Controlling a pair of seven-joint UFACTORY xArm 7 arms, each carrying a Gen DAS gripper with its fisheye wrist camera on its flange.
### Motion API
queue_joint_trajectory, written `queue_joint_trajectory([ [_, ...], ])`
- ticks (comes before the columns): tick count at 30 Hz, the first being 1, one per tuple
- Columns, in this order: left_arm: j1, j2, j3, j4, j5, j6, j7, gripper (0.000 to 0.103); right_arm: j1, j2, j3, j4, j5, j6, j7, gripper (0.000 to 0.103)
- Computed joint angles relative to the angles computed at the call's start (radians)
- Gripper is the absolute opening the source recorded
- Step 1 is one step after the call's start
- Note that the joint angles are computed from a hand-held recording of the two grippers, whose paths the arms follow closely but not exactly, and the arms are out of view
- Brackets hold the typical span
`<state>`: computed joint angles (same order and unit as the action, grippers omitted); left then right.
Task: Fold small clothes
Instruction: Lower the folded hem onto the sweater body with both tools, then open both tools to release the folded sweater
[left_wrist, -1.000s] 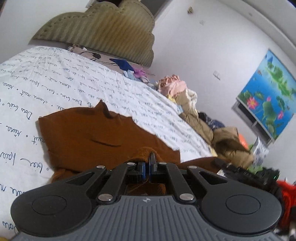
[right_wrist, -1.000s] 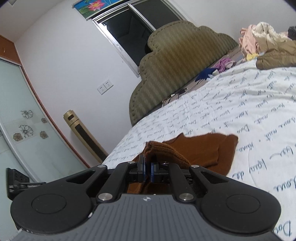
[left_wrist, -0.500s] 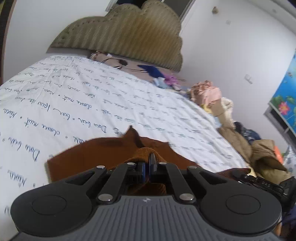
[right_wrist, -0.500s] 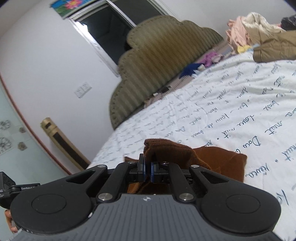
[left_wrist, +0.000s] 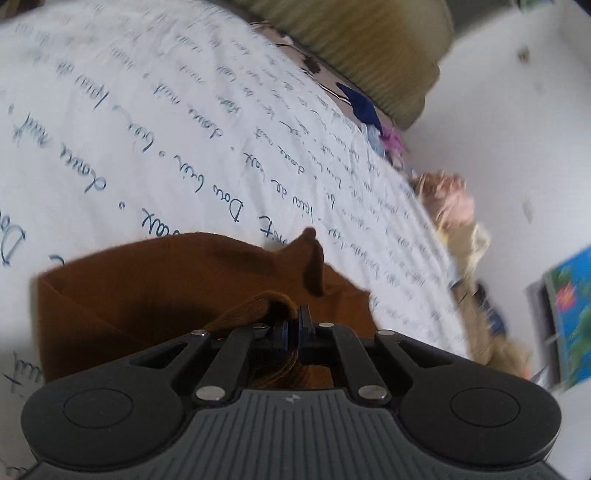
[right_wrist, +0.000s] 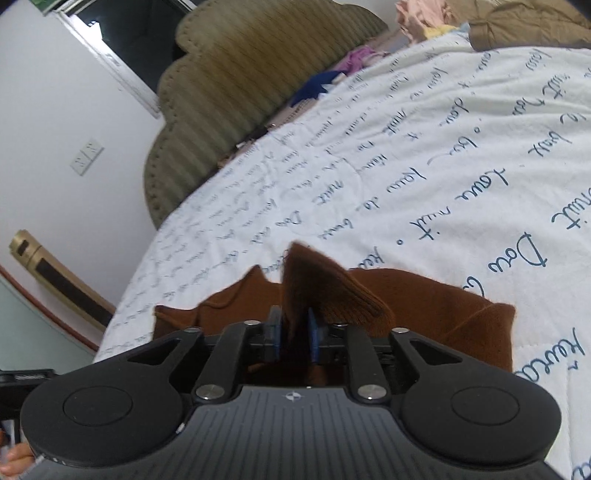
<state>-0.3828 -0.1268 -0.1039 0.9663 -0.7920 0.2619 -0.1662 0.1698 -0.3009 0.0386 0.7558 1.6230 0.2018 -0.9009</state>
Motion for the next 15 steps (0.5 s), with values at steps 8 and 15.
queue_joint_trajectory([
  [8, 0.051, -0.015, -0.003, -0.041, 0.198, -0.025, -0.236, 0.027, 0.009, 0.025, 0.007, 0.009, -0.028, -0.018, 0.020, 0.046],
  [15, 0.175, -0.090, -0.103, -0.108, 0.655, -0.013, -0.534, 0.045, 0.068, -0.032, 0.019, -0.030, -0.209, -0.032, 0.078, 0.056],
])
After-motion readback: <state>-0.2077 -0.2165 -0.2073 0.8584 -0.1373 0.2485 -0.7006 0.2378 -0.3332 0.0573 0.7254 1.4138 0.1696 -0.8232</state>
